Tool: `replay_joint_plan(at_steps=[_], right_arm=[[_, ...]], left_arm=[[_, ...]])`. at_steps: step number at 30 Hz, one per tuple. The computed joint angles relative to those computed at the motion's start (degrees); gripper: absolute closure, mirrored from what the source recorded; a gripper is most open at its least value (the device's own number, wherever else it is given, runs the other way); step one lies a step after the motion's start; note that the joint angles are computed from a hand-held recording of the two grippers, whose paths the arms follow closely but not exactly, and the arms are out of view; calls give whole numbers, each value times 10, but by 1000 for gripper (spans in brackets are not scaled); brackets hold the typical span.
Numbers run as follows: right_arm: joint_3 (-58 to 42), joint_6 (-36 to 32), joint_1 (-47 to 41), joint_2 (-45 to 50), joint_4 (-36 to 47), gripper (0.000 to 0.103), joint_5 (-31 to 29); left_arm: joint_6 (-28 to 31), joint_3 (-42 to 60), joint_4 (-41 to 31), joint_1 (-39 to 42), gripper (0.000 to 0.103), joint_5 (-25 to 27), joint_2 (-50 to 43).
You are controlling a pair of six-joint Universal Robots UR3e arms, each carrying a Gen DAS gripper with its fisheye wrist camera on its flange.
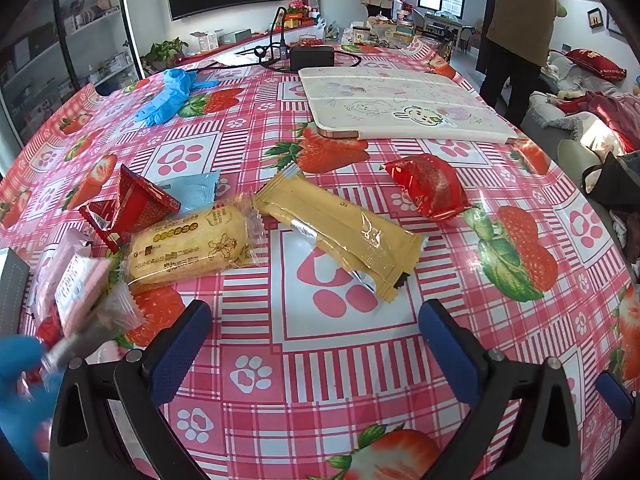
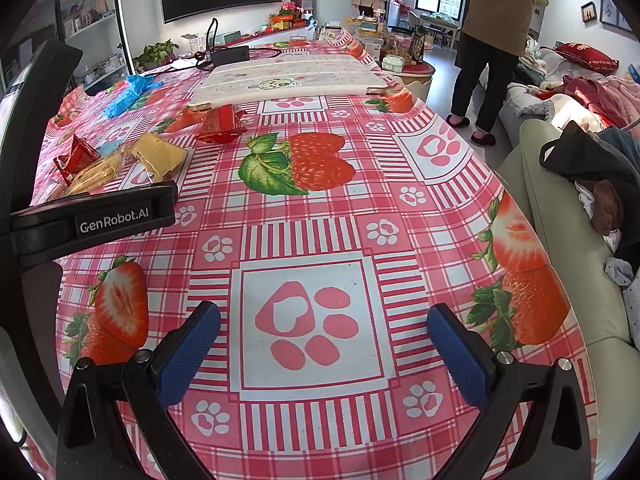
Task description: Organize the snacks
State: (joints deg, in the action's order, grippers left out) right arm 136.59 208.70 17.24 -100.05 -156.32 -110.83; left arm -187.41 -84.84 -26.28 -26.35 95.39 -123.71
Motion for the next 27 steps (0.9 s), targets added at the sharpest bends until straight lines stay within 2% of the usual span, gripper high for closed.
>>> replay_joint_plan(at_steps=[16,19,20,21,25,27], right_arm=[[1,0,-1,1,-1,0,0],[0,0,0,0,-1,0,0],[0,0,0,0,0,0,0],[1,0,0,1,-1,0,0],[0,0,0,1,-1,0,0],[0,0,0,1,-1,0,0]], left_arm=[[0,8,-9,-4,0,3,-1],[34,39,-70,7,0,-20,0],[44,53,-101,10,0,-20,2],[48,44,-103,11,0,-11,15],[103,-117,12,30,0,-2,143],[134,-189,44,57,0,-10,204]])
